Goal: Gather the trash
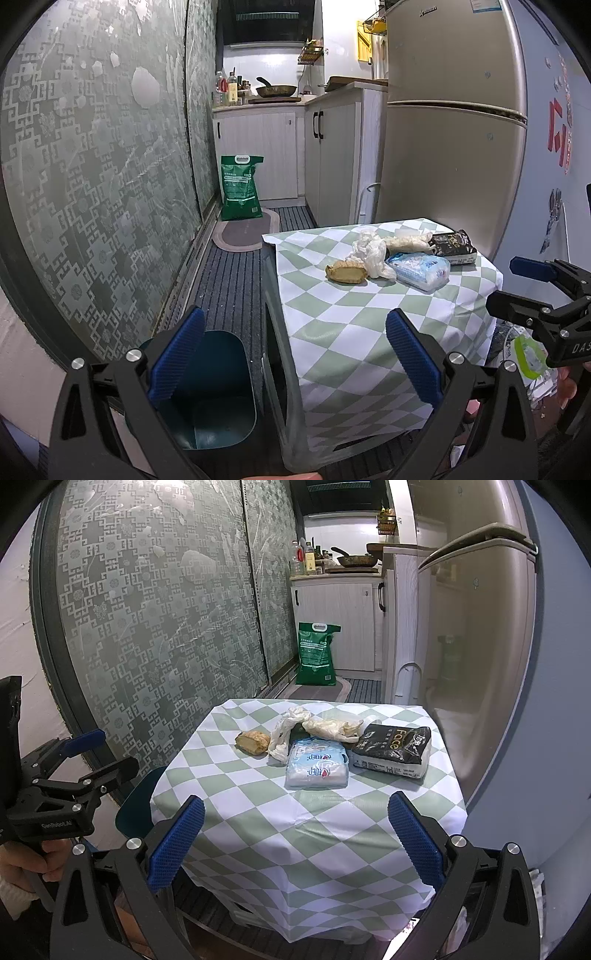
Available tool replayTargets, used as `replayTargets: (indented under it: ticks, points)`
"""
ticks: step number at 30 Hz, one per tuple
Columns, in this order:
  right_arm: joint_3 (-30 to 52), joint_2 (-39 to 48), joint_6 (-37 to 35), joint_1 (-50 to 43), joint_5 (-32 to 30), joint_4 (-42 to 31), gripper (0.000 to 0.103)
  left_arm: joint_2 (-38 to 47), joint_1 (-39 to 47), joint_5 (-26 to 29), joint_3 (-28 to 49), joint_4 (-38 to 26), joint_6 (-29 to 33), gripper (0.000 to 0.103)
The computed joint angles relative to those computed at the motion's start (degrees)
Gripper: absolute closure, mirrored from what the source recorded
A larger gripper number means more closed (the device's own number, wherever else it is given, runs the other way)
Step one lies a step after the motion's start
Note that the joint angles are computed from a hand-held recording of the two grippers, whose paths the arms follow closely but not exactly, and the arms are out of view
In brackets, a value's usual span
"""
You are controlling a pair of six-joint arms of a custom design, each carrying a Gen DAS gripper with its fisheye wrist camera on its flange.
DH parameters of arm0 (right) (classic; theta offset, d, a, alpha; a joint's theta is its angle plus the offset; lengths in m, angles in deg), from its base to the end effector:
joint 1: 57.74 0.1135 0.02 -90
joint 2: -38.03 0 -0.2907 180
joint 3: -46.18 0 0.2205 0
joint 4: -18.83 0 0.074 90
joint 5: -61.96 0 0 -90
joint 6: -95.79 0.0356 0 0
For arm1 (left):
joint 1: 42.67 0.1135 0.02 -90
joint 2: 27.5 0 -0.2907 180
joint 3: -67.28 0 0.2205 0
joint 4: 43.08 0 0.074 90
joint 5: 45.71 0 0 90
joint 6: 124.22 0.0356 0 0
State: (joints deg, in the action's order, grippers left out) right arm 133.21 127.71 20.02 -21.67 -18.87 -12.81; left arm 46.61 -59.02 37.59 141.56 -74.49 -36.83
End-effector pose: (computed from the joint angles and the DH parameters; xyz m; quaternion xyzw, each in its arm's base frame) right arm 0.2691 0.1890 0.3325 -0.1303 0.8724 0.1340 0.4516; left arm 0.2453 -0.0676 0.3370 0.0756 0.8671 -0.0304 0.4915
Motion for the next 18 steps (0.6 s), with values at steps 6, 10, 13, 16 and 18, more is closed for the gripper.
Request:
replayTargets:
  ticks: [6, 10, 13, 16, 18]
  points:
    - [0.01, 0.11, -0.04, 0.03, -0.02, 0.10, 0.002, -0.29, -0.59, -0.69, -0.50, 0.26, -0.27, 0.003]
    - [-0.12, 0.11, 0.03, 0.00, -0.03, 0.24, 0.002, -0.32, -0.88, -1.01, -0.44, 0.18, -0.38, 0.003]
    - [-0.14, 0.03, 0.02, 0.00, -0.05, 0.23, 0.002, -0.31, -0.84, -0.99, -0.15, -0.09, -0.27, 0.003]
    - [-0.05, 0.08, -0.01, 0.00, -0.09, 0.14, 0.002, -0.32, -0.91, -1.09, -0.28, 0.02, -0.36, 0.003]
    - [-0.06, 0.04, -0.03, -0.01, -0.08, 0.14, 0.002, -0.32, -0.88, -1.06, -0.22, -0.08, -0.43, 0.003]
